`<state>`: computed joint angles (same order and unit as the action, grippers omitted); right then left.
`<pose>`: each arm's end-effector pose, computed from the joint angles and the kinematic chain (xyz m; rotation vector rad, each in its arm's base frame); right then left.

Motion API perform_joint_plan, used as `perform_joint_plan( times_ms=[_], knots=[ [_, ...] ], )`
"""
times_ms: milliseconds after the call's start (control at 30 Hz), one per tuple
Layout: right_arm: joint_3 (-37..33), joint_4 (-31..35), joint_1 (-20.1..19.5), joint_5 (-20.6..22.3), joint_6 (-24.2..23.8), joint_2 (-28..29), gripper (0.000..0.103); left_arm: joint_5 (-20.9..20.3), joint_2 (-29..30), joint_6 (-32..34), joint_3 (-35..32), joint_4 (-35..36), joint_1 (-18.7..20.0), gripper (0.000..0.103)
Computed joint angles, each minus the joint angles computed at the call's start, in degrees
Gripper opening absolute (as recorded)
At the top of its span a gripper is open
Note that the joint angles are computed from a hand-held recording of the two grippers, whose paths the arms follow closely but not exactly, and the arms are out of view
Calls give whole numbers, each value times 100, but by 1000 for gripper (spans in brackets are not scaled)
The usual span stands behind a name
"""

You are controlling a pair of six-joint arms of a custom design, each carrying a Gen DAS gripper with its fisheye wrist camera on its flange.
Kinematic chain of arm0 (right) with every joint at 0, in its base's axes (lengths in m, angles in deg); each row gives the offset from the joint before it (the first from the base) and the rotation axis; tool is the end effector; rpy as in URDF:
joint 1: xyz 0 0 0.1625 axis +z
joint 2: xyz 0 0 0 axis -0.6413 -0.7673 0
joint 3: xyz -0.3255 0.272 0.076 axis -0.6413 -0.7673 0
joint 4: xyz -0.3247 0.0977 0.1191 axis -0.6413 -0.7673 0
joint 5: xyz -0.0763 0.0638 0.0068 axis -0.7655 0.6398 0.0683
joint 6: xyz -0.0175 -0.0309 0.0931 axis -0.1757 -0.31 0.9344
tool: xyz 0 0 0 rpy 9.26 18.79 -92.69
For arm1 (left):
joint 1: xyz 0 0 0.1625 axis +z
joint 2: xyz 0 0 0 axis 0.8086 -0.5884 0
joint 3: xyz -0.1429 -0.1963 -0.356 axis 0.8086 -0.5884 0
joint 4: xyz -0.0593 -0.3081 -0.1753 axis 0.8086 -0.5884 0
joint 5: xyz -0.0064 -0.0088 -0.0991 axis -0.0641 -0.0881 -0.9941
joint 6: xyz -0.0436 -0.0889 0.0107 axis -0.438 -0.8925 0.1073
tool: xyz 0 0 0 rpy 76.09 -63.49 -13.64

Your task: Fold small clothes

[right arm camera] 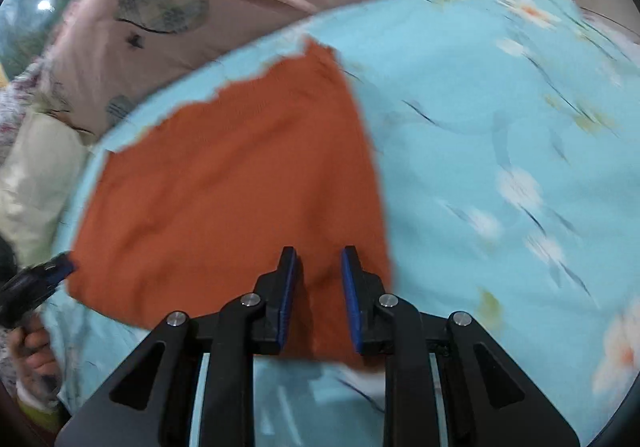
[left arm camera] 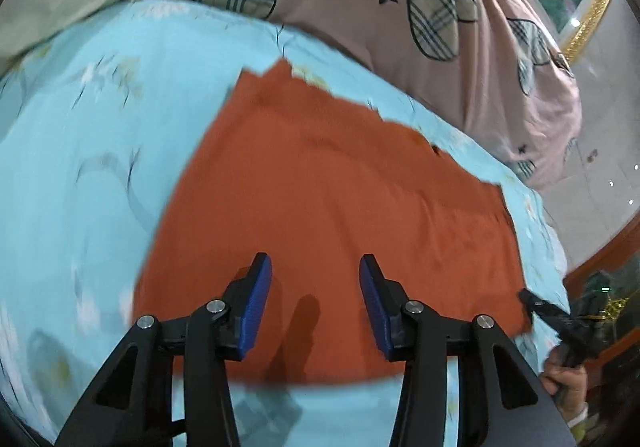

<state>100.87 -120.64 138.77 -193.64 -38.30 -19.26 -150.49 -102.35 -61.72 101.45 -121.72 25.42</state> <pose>0.1795 -0.6479 0.0906 -0.0633 -2.4368 0.9952 0.0314 -0.7374 0.2946 0.1675 2.6836 -0.9742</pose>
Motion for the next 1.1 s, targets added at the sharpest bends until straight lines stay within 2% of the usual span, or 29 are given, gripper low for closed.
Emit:
perform_joint_plan(
  times_ms=[67,100,167,200,267,300,400,467,600,767,833,867,900,967,1100],
  knots=[
    [410,-454,-84,312,176,-166,23,-102,-301,-179,630,-285,6,50],
    [508,-552,-61,253,266,-212,25,-175,-441,-304,913,-377,22,51],
    [476,-594,90,-296,304,-193,26,-232,-607,-476,1247,-466,51,51],
    [535,-704,112,-307,322,-216,26,-251,-676,-539,1378,-488,63,52],
    [798,-976,80,106,434,-361,26,-276,-771,-637,1605,-580,67,54],
    [818,-1020,105,150,444,-371,26,-268,-799,-707,1701,-659,64,58],
    [846,-1115,219,283,394,-339,27,-482,-767,-960,1706,-730,143,68],
    [859,-1134,276,421,411,-314,29,-581,-694,-1125,1667,-769,185,68],
    [927,-1089,391,574,470,-243,35,-488,-431,-1301,1401,-938,242,68],
    [868,-900,417,717,457,-178,35,-327,-70,-1513,817,-1223,340,67],
    [847,-896,400,797,469,-164,35,-183,77,-1530,534,-1243,362,61],
    [829,-887,387,828,474,-159,35,-80,152,-1486,399,-1233,362,53],
    [801,-865,373,853,487,-152,35,35,212,-1430,298,-1242,355,36],
    [730,-789,323,950,501,-149,35,112,325,-1304,61,-1139,357,17],
    [607,-654,200,1232,495,-178,35,393,348,-899,76,-1368,173,11]
  ],
)
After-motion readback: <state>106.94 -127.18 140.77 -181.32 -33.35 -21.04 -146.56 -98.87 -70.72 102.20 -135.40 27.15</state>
